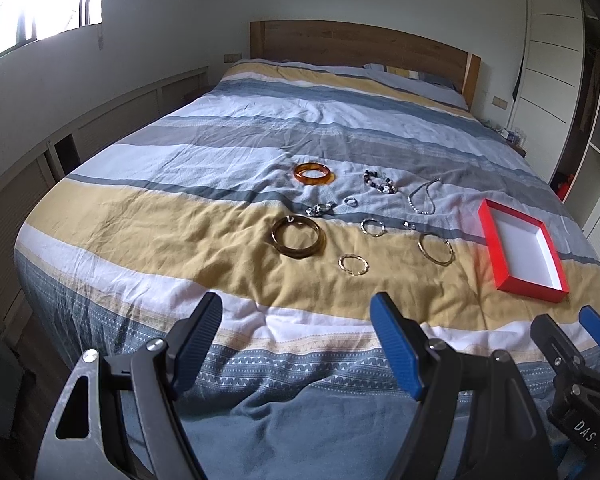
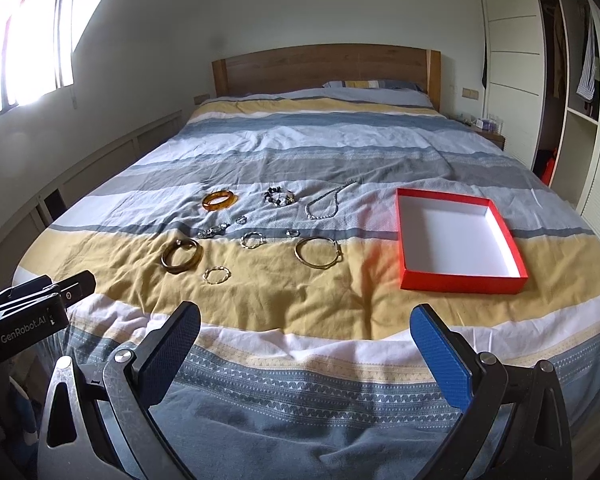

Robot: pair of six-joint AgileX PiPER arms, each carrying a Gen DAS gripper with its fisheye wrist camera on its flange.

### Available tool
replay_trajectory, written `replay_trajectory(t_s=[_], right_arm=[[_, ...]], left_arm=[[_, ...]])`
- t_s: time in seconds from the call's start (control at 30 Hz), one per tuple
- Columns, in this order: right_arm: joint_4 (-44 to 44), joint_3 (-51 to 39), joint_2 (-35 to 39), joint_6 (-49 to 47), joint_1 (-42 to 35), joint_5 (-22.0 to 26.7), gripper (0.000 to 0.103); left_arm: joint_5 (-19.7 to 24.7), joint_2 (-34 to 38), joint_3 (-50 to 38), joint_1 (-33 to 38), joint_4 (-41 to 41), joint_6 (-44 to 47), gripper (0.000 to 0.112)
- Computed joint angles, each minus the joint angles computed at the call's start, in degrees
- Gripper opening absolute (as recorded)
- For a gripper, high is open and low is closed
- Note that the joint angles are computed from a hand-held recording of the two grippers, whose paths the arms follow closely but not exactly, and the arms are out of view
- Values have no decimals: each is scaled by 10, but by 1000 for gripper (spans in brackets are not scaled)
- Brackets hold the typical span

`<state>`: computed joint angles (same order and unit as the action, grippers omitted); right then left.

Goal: Organize jewelry
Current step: 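Move both tools forward over the bed toward the scattered jewelry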

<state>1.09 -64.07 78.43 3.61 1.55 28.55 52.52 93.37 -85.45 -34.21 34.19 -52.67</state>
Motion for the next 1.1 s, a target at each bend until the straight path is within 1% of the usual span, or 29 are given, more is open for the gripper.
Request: replay_trajectory(t_s=[0.17,0.37,0.53,0.73,0.87,1.0,1.1], right_arm=[[9,-4,11,-14,-4,-9,102],[11,-10,27,-23,-9,-12,102],[36,-20,47,-52,-19,-6,102],[55,-37,70,-77,-20,0,103],[75,-52,88,-96,-24,8,103],[80,-63,97,-105,-24,11,103],[83,-73,105,-112,-23,16,103]], left_arm=[[3,13,-14,0,7,3,75],[-13,33,-28,10,1,13,75],[-30,48,-30,22,-26,36,75],[-43,60,-37,30,-37,49,75],[-45,65,-40,31,-22,39,75],[-39,74,-49,28,-1,32,75],[-44,79,-54,26,8,27,75]])
